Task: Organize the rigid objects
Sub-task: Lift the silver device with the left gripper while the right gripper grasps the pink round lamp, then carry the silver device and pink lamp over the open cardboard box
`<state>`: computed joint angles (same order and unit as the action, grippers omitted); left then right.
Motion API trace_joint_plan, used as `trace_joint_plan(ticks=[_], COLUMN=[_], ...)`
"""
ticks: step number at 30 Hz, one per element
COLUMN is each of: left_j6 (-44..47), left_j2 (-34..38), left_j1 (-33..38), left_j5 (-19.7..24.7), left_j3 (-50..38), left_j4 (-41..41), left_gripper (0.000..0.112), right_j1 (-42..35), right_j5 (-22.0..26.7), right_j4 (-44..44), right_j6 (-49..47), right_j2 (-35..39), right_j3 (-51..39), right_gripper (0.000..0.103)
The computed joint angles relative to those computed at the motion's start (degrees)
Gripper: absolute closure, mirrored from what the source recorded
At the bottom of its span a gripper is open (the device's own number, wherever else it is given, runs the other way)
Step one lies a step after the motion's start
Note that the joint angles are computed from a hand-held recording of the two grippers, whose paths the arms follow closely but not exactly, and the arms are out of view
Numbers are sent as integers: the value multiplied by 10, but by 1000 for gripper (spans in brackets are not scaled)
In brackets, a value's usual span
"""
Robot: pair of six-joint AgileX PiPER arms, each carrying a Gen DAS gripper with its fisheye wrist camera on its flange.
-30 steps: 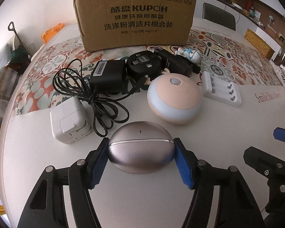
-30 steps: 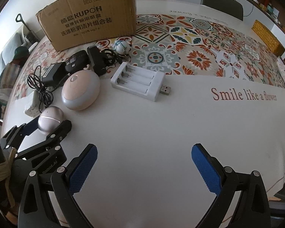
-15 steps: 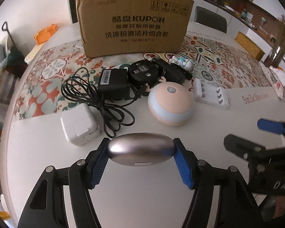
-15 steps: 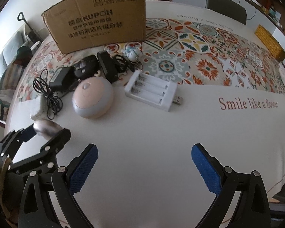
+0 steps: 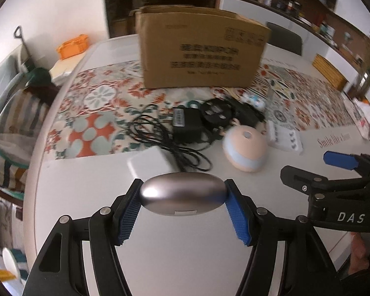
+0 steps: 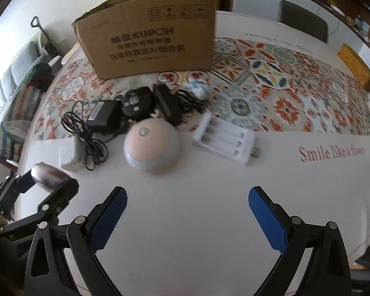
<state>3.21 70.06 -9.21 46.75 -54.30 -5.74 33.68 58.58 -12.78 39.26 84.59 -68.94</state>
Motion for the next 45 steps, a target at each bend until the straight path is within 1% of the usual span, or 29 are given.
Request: trace_joint_plan(ticks=[3, 5, 8, 14, 20, 29, 35, 40, 45], left_j6=[-31, -44, -67, -108, -137, -169, -179, -183, -174], left_j2=[0, 3, 8, 13, 19, 34, 42, 44, 37], left_j1=[10, 18, 23, 14, 13, 7, 0, -4, -2], left_j5=[1, 0, -2, -8, -13, -20, -20, -19, -10], left_j3=[-5, -8, -6, 8, 14, 9, 4, -1, -15], left_j4=[25, 30, 38, 64, 76, 97, 105, 108, 103], left_gripper=[47, 47, 47, 47, 47, 47, 47, 47, 47], right_j1=[-5, -11, -24, -31, -28, -34, -34, -46, -58], right_j5=[-27, -39, -63, -82, -81, -93, -86, -85, -78], right_j4=[21, 38, 72, 97, 91, 86, 73, 94, 117], right_j6=[-32, -61, -99, -141, -163, -184, -182, -195, -204], right_j2=[19, 40, 58, 95, 134, 168, 186, 185, 151], right_j3=[-10, -23, -24, -29, -58, -86, -101, -101, -82], right_gripper=[6, 10, 14, 18, 18, 19, 29, 29, 29])
